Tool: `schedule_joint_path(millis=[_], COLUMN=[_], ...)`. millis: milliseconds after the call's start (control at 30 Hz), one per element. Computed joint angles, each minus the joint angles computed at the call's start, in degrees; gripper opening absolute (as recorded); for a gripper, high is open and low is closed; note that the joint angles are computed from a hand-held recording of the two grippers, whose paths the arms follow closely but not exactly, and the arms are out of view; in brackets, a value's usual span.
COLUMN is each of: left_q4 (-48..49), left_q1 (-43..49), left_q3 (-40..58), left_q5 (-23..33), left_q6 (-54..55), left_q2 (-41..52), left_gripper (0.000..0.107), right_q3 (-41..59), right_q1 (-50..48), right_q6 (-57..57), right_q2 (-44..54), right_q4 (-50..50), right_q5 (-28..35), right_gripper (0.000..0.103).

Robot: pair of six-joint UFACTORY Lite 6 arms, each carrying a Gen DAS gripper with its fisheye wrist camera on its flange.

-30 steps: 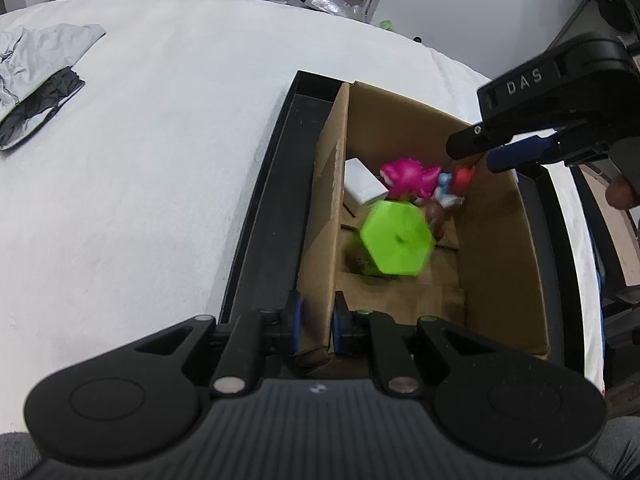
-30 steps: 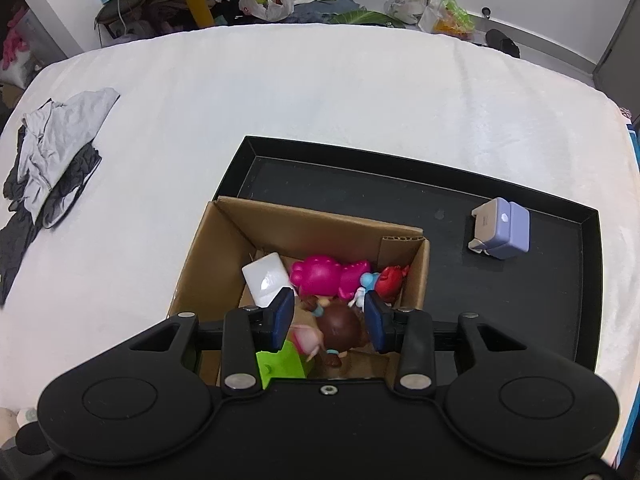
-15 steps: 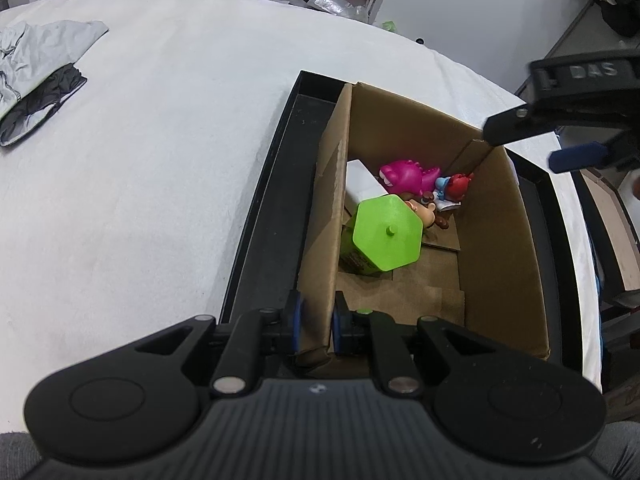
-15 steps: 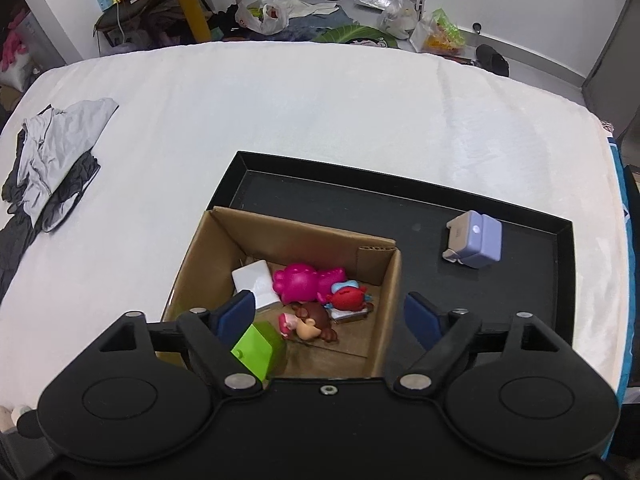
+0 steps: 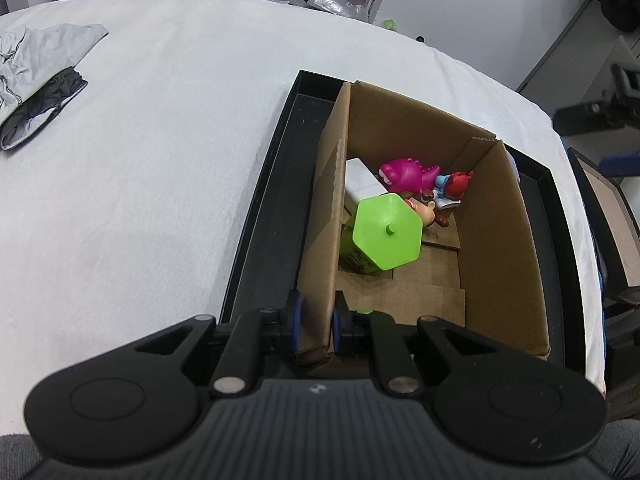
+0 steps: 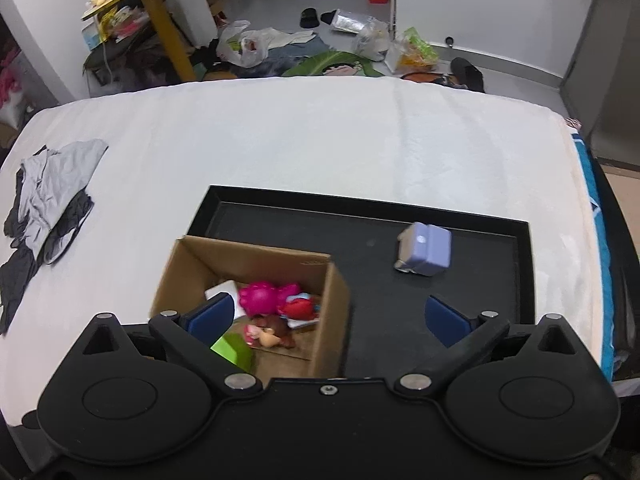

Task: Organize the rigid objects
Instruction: 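Open the right gripper to drop the doll into the box, then move the right gripper to the lavender block on the tray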

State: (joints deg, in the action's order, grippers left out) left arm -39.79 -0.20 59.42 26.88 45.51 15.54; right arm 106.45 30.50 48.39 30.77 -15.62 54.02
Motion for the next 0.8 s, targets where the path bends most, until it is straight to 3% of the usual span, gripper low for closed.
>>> schedule_joint_path(millis=[800], left_q4=[5.1], left_q1=[-1.4], left_q3=[1.0], left_q5=[-0.8], left_q6=[-7.5], left_q2=[0.7], left_gripper=[0.013], right_q3=[-26.2], right_q1=[-9.6], right_q6=[-5.5], right_q2=[-14.6], right_q4=[9.1], right_q5=[-15.8], right_gripper=[0.102])
